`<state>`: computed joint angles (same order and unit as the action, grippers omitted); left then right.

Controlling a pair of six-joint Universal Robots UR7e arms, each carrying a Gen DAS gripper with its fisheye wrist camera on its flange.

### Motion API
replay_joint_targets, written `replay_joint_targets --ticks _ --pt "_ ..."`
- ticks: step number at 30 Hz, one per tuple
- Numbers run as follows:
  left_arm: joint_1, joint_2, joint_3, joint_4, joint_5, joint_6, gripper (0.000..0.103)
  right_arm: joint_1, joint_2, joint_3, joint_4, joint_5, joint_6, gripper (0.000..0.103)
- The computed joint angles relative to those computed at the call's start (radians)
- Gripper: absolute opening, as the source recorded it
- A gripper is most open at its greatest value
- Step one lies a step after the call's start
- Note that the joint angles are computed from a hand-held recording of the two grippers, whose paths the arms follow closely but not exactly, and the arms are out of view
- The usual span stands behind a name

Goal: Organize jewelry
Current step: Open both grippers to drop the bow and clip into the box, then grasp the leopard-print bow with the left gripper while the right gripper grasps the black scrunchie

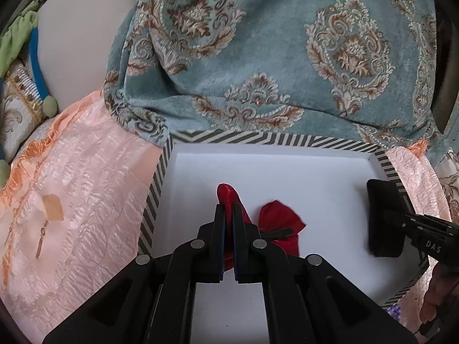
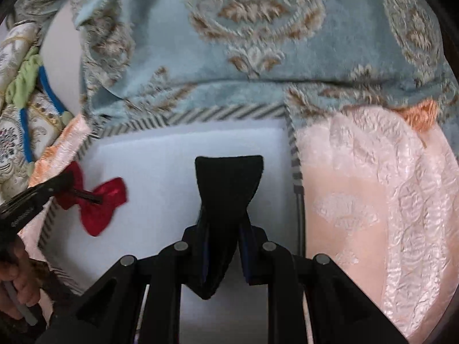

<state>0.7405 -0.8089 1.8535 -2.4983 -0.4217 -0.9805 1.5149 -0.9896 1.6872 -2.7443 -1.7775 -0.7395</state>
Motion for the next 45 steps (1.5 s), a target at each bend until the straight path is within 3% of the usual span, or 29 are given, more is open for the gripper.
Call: replay_joint_targets --ticks 4,8,11,14,18,24,26,30,33,35,39,42,45 --pt "0.009 -0.003 -0.003 0.015 -0.021 -0.024 0.000 -0.007 -0.006 0.009 -0.020 0.019 0.005 0.023" --pt "0.002 -0.007 0.012 -0.060 -0.034 0.022 0.002 -0.013 -0.031 0.025 -0.023 0.065 0.011 0.024" --pt "-0.014 -0.014 0.021 -0.083 -0.007 0.037 0.016 -0.016 -0.065 0.046 -0.042 0.120 0.017 0.029" --pt "-0.045 -0.037 0.038 -0.023 0.055 0.000 0.017 -0.018 -0.089 0.071 -0.095 0.162 0.020 0.033" --pt "-0.088 -0.097 0.100 -0.021 0.081 -0.038 0.017 -0.027 -0.147 0.122 -0.113 0.206 0.038 0.033" --pt "-0.171 -0.194 0.216 0.112 0.061 -0.215 0.017 -0.031 -0.252 0.240 -0.121 0.214 -0.020 0.033" --pt "-0.200 -0.217 0.272 0.103 0.041 -0.260 0.017 -0.041 -0.291 0.285 -0.128 0.222 -0.037 0.033" --pt "-0.253 -0.251 0.371 0.154 -0.022 -0.444 0.017 -0.110 -0.394 0.428 -0.185 0.282 -0.110 0.035" --pt "-0.273 -0.254 0.421 0.113 -0.066 -0.521 0.017 -0.171 -0.432 0.507 -0.211 0.226 -0.135 0.035" --pt "-0.271 -0.237 0.435 0.039 -0.093 -0.509 0.017 -0.187 -0.442 0.502 -0.140 0.212 -0.104 0.035" --pt "-0.252 -0.173 0.418 -0.131 -0.148 -0.371 0.018 -0.185 -0.439 0.507 -0.175 0.213 -0.120 0.035" --pt "-0.218 -0.127 0.373 -0.115 -0.198 -0.335 0.020 -0.185 -0.435 0.505 -0.150 0.202 -0.111 0.035" --pt "-0.207 -0.105 0.360 -0.121 -0.186 -0.346 0.020 -0.182 -0.437 0.508 -0.129 0.198 -0.116 0.035"
